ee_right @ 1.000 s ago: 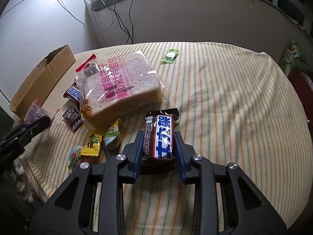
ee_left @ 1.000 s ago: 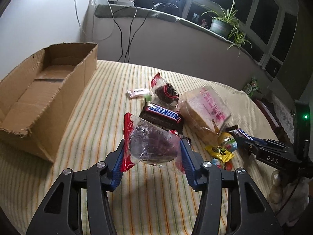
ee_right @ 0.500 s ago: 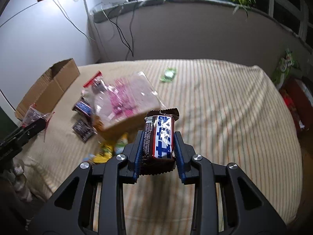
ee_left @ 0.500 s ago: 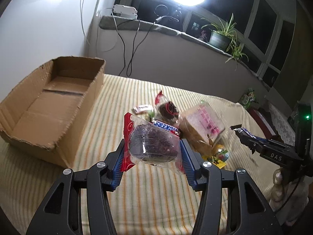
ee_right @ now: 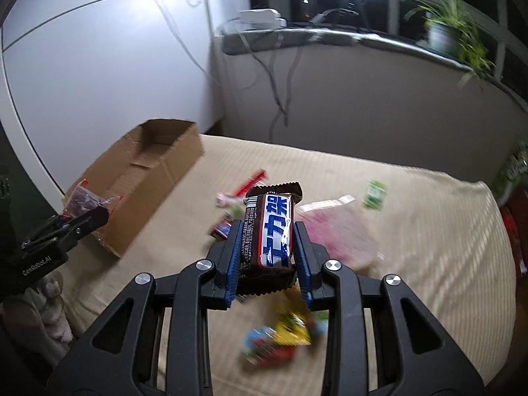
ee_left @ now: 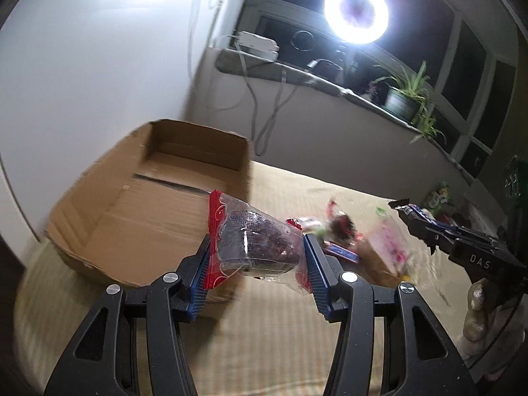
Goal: Organize snacks
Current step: 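Carry both snacks to the cardboard box and open both grippers to drop them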
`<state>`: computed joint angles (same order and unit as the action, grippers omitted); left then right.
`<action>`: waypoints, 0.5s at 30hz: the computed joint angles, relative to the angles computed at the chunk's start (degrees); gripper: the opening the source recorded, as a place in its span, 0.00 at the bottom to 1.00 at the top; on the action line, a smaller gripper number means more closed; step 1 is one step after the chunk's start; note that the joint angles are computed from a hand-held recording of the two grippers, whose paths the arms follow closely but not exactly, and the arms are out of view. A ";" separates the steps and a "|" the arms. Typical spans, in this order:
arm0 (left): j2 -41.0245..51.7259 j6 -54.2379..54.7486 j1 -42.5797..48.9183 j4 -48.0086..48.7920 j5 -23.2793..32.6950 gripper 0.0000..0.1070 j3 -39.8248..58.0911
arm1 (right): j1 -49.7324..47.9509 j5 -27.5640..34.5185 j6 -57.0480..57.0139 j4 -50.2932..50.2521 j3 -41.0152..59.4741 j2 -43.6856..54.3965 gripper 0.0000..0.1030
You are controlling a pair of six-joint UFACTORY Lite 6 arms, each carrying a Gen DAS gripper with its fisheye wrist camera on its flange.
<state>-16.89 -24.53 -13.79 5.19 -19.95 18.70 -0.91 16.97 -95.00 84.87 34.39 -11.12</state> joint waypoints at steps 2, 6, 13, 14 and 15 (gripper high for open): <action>0.33 -4.72 4.22 7.15 -0.26 0.48 0.07 | 4.60 -2.15 -0.14 2.19 2.67 2.89 0.30; 2.38 -9.43 10.55 15.34 -1.39 0.48 0.78 | 12.35 -5.19 -1.01 6.56 8.34 8.83 0.30; 5.26 -16.97 19.62 26.78 -4.38 0.48 1.22 | 23.49 -8.21 4.63 4.59 20.12 19.60 0.30; 5.36 -17.21 20.33 27.29 -4.59 0.48 1.05 | 24.42 -8.17 4.48 4.87 21.36 20.93 0.30; 5.54 -17.53 20.85 27.79 -4.73 0.48 1.04 | 25.28 -7.96 4.65 4.85 22.60 22.26 0.30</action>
